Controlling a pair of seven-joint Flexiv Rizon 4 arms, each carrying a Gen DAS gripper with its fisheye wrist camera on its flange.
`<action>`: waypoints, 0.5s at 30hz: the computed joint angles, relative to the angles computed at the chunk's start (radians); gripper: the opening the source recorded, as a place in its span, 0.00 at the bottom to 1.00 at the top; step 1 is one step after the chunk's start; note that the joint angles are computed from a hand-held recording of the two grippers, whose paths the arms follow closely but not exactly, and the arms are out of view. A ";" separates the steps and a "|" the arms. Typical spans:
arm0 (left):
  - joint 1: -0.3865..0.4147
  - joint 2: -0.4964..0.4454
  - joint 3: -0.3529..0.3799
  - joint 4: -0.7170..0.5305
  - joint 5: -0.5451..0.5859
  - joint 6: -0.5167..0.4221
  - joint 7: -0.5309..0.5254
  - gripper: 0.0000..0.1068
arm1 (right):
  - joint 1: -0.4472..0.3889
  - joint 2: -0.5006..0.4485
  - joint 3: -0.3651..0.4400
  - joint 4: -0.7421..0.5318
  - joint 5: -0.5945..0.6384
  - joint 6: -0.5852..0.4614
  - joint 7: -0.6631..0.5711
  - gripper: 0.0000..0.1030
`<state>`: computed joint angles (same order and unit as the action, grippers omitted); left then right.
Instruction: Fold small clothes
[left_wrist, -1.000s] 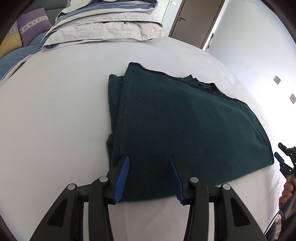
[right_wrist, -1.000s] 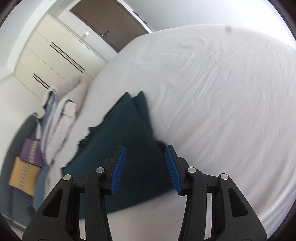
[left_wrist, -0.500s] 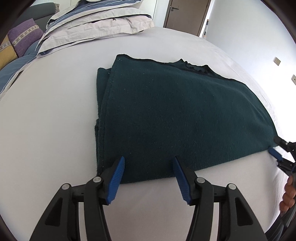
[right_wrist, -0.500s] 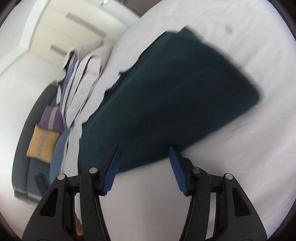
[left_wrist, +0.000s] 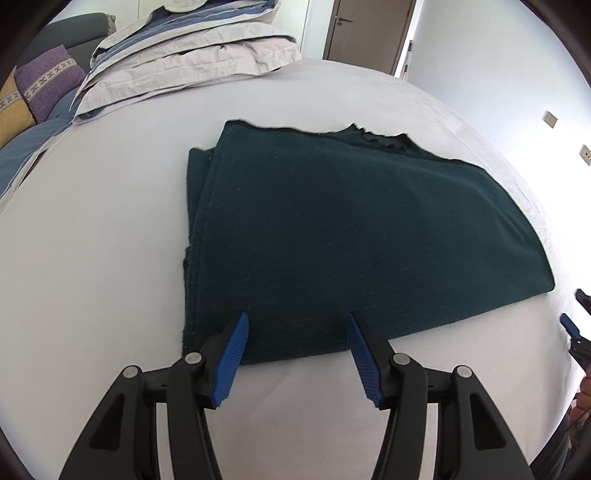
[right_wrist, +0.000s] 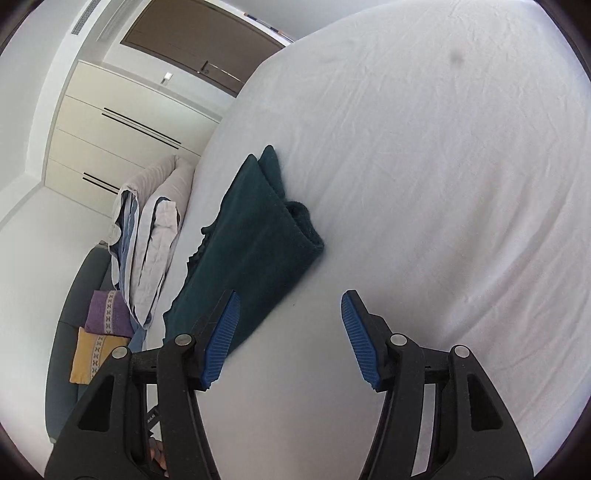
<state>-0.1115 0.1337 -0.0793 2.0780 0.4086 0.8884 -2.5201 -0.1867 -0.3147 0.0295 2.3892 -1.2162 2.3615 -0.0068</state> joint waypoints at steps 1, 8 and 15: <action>-0.001 0.000 -0.002 -0.005 0.002 0.000 0.004 0.55 | -0.001 -0.005 -0.002 -0.013 -0.017 -0.002 0.008 0.55; -0.001 -0.040 0.006 -0.032 -0.039 0.085 0.026 0.55 | 0.011 -0.058 -0.017 -0.135 -0.081 -0.026 0.076 0.57; -0.028 -0.139 0.024 -0.076 -0.120 0.177 0.109 0.55 | 0.079 -0.219 -0.096 -0.416 -0.288 -0.027 0.318 0.56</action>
